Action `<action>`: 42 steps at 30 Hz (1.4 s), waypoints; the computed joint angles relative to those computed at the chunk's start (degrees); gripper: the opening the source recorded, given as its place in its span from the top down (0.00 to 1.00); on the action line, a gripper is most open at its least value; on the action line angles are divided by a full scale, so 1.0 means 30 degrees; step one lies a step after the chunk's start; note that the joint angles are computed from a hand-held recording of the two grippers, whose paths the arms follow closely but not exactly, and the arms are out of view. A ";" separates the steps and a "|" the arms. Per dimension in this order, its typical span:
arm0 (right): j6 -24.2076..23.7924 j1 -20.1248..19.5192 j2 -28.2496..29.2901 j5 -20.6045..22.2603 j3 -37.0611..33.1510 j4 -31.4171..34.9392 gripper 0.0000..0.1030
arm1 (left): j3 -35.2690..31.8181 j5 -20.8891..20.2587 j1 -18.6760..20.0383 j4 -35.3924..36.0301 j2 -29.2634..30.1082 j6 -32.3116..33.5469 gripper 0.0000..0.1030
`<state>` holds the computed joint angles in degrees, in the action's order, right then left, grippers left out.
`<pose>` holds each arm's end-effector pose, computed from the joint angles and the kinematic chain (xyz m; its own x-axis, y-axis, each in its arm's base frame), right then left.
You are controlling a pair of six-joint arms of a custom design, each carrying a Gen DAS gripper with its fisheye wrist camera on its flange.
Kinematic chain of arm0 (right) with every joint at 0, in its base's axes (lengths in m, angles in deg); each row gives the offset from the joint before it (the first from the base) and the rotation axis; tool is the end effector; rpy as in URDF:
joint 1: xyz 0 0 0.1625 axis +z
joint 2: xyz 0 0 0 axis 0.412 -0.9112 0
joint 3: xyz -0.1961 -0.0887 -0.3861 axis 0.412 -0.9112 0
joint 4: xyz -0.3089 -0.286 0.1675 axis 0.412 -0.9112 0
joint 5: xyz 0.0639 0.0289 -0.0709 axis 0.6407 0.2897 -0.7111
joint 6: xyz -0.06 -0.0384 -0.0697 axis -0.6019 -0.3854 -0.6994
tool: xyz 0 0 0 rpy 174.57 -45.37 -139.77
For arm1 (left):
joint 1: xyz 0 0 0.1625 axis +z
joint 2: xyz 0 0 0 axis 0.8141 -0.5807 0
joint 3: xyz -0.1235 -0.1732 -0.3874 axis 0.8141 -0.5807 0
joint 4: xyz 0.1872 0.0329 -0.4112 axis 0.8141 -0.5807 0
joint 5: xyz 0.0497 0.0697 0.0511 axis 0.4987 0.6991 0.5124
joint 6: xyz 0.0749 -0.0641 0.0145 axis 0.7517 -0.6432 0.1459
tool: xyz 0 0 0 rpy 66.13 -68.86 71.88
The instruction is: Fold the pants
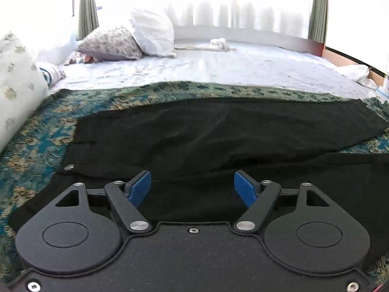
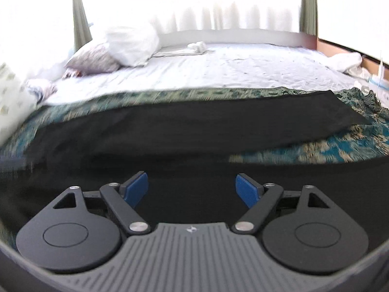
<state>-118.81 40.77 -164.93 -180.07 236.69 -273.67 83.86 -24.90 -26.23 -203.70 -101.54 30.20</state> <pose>-0.0176 -0.3299 0.3181 -0.7649 0.1624 0.6233 -0.4285 0.5942 -0.6807 -0.2866 -0.3985 -0.0220 -0.6796 0.2399 -0.6933 0.6705 0.5865 -0.4543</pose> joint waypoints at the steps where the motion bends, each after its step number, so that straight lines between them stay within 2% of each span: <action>1: 0.0673 0.0751 0.0728 -0.0778 -0.0986 0.0438 0.13 | -0.0228 -0.0210 0.0225 -0.0544 0.0351 0.0626 0.45; 3: 0.1587 0.1745 0.1786 -0.2185 -0.2795 0.1679 0.13 | -0.0614 -0.0633 0.0609 -0.0807 0.0871 0.1366 0.60; 4: 0.1977 0.2139 0.2443 -0.2891 -0.3668 0.2251 0.13 | -0.0879 -0.1024 0.0870 -0.0910 0.1065 0.1843 0.62; 6: 0.3507 0.2771 0.3578 -0.4279 -0.5512 0.3913 0.13 | -0.1360 -0.1605 0.1265 -0.1812 0.1502 0.2895 0.63; 8: 0.5671 0.2935 0.4434 -0.4753 -0.7538 0.6580 0.13 | -0.2333 -0.1832 0.1910 -0.2503 0.1686 0.3823 0.61; 9: 0.6818 0.2983 0.4964 -0.4986 -0.8499 0.7580 0.13 | -0.3033 -0.2014 0.2341 -0.2199 0.1689 0.3859 0.50; 10: 0.7985 0.3072 0.5615 -0.5366 -0.9571 0.8540 0.13 | -0.3911 -0.2401 0.2908 -0.1172 0.1518 0.3438 0.31; 12: 0.9704 0.3125 0.6945 -0.5986 -1.1475 0.9801 0.13 | -0.5844 -0.3417 0.4073 0.1141 0.1303 0.2028 0.13; 14: 1.0613 0.3188 0.8272 -0.6718 -1.2888 0.9854 0.12 | -0.8059 -0.4045 0.5135 0.3015 0.1646 0.0854 0.13; 18: 1.1166 0.3346 1.1215 -0.8712 -1.5569 0.8422 0.03 | -1.2157 -0.3651 0.6361 0.7237 0.3045 -0.1433 0.12; 23: 1.1752 0.3107 1.3783 -1.0126 -1.8219 0.8295 0.03 | -1.6373 -0.3455 0.7478 1.2544 0.4917 -0.5909 0.11; 27: 1.1434 0.3148 1.5385 -1.1372 -1.9692 0.7475 0.00 | -1.7247 -0.2944 0.7675 1.3463 0.5772 -0.8872 0.00; 30: 1.1341 0.3302 1.6489 -1.2833 -2.0885 0.7621 0.00 | -1.8235 -0.1685 0.7501 1.4541 0.6514 -1.0030 0.00; 32: 1.0582 0.3422 1.7013 -1.3525 -2.1337 0.7183 0.00 | -1.8898 -0.1233 0.7466 1.5478 0.6893 -1.0945 0.00; 35: 0.9828 0.3502 1.7200 -1.3937 -2.1302 0.6452 0.11 | -1.9772 -0.0382 0.7459 1.7047 0.7403 -1.2354 0.00; 38: 0.9209 0.3547 1.6877 -1.4098 -2.0884 0.5850 0.35 | -2.0598 0.0276 0.7426 1.8864 0.7767 -1.3788 0.00; 39: 0.9225 0.3586 1.6784 -1.4455 -2.0825 0.5855 0.51 | -2.0902 0.0487 0.7455 1.9382 0.7906 -1.4193 0.00; 42: 0.9956 0.3338 1.5642 -1.3374 -1.9951 0.7026 0.65 | -2.1825 0.1074 0.7446 2.1469 0.8323 -1.5242 0.00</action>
